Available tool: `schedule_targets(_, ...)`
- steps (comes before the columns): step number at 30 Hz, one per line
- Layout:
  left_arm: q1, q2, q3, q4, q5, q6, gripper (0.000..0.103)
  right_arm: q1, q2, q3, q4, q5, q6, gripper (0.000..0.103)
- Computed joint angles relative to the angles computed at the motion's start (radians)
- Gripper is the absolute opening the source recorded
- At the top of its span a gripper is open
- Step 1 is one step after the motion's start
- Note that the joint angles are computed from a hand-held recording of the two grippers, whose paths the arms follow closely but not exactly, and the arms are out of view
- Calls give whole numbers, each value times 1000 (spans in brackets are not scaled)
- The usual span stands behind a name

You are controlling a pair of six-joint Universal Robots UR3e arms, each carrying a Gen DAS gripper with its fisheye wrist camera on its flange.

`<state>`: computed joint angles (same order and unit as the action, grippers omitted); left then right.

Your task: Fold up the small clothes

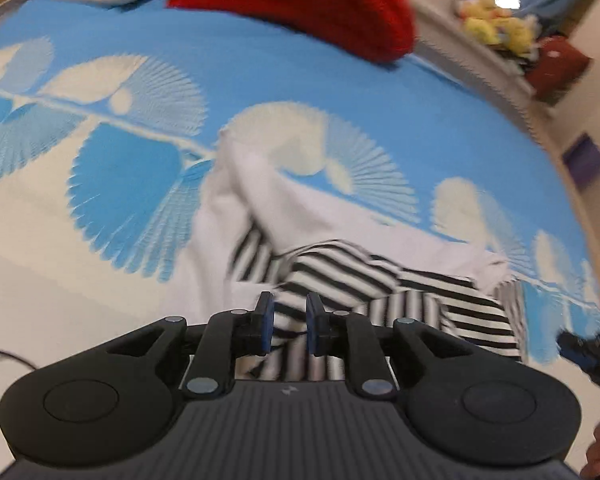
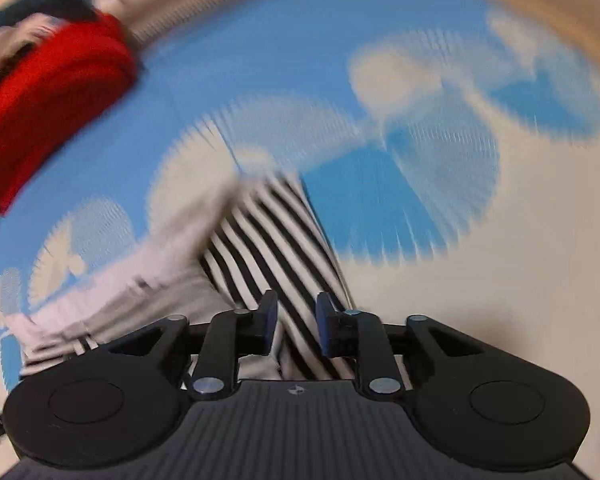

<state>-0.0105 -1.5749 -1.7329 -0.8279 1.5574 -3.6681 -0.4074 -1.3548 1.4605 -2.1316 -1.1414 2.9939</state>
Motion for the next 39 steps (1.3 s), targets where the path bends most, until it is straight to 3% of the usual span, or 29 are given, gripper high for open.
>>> schedule_targets(2,1,-24,-4,4,-38,1,17,-15,21,-41,114,100,-81,30)
schedule_targets(4,-2,-85,18,-91,-27,13,17,-16,92,-139,324,138,-139,38)
schedule_targets(6,5,-119,26,-175,-27,6,2,20,162,-211,444,30,-117,38)
schedule_targets(8,12,-103,27,-170,-33,-23,2,33,173,-201,432,-12,-119,34)
schedule_targets(13,-10,-76,13,-59,-16,22,7,30,119,-185,370,35,-144,39)
schedule_targets(16,-13,-137,28,-167,-19,48,5,52,161,-207,403,-32,-144,40)
schedule_targets(19,-20,-77,10,-187,-20,24,8,28,154,-222,471,-36,-118,40)
schedule_targets(22,-40,90,2,-202,-7,44,19,-49,9,-191,496,65,-158,40)
schedule_targets(24,-65,182,41,-282,17,65,21,-145,-137,-149,516,156,-257,40)
schedule_targets(26,-98,277,73,-347,43,81,24,-266,-237,-173,635,258,-357,41)
schedule_targets(28,-174,377,88,-394,98,76,27,-428,-319,-235,868,370,-541,44)
schedule_targets(31,-362,460,106,-432,241,6,30,-687,-397,-347,1302,448,-965,49)
schedule_targets(33,-569,479,106,-468,425,-120,30,-870,-410,-419,1599,418,-1275,50)
schedule_targets(35,-718,518,51,-508,526,-265,30,-1018,-425,-405,1747,343,-1467,50)
schedule_targets(37,-838,559,-34,-534,573,-447,30,-1124,-482,-283,1750,274,-1566,50)
schedule_targets(39,-903,572,-91,-584,584,-576,30,-1161,-522,-205,1672,185,-1543,50)
